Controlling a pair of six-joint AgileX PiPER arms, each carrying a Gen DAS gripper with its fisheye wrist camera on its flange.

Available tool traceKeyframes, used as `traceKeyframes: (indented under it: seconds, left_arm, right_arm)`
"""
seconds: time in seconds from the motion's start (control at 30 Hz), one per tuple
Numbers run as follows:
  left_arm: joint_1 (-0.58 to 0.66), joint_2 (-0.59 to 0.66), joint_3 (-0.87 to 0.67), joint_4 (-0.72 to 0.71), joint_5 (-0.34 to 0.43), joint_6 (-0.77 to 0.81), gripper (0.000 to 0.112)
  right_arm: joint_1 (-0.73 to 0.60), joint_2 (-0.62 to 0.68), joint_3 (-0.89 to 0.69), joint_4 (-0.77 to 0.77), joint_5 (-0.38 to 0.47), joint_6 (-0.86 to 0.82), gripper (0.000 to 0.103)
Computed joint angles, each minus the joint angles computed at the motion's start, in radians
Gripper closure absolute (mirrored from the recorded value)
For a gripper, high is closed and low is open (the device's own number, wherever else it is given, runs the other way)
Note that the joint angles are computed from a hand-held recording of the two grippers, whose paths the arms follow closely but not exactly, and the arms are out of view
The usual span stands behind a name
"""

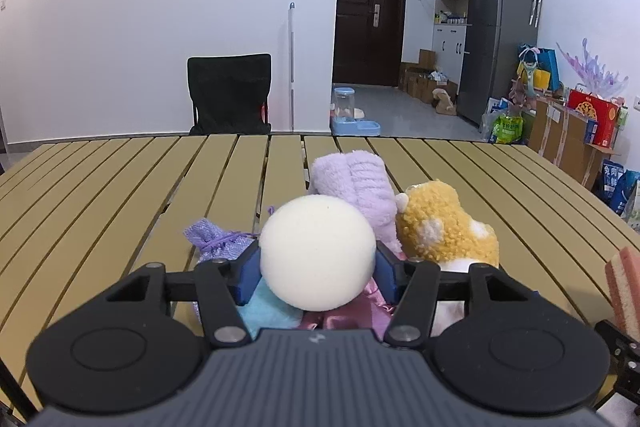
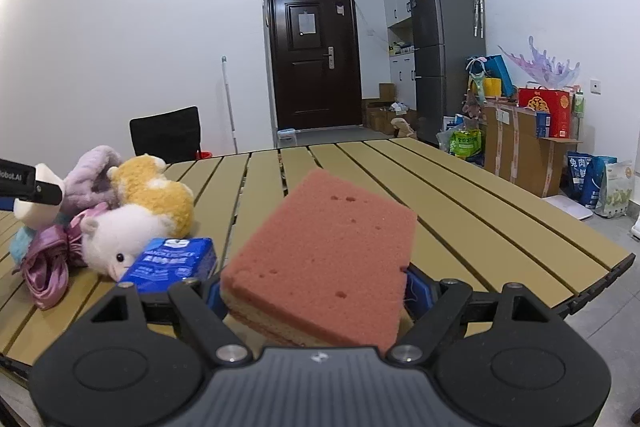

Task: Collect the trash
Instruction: 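Grasp the pink sponge with the right tool while the left tool grasps the white foam ball, then lift both held items off the table and carry them toward the black bin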

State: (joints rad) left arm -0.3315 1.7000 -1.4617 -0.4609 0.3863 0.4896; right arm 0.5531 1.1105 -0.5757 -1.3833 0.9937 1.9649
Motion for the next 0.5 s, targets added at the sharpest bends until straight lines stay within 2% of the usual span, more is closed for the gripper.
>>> traceKeyframes:
  seconds: [0.2,0.37,0.5]
  left_arm:
    - [0.007,-0.05,0.051,-0.025,-0.037,0.037,0.055]
    - [0.031,-0.113,0.099,-0.122,-0.024,0.125,0.055]
    - [0.043,-0.173,0.142,-0.141,-0.009,0.143,0.055]
  right_arm:
    - [0.025,-0.008,-0.007,0.007,0.008,-0.011,0.022]
    - [0.074,-0.025,-0.007,0.015,0.041,-0.016,0.022]
    - [0.142,-0.05,-0.002,0.028,0.093,-0.019,0.022]
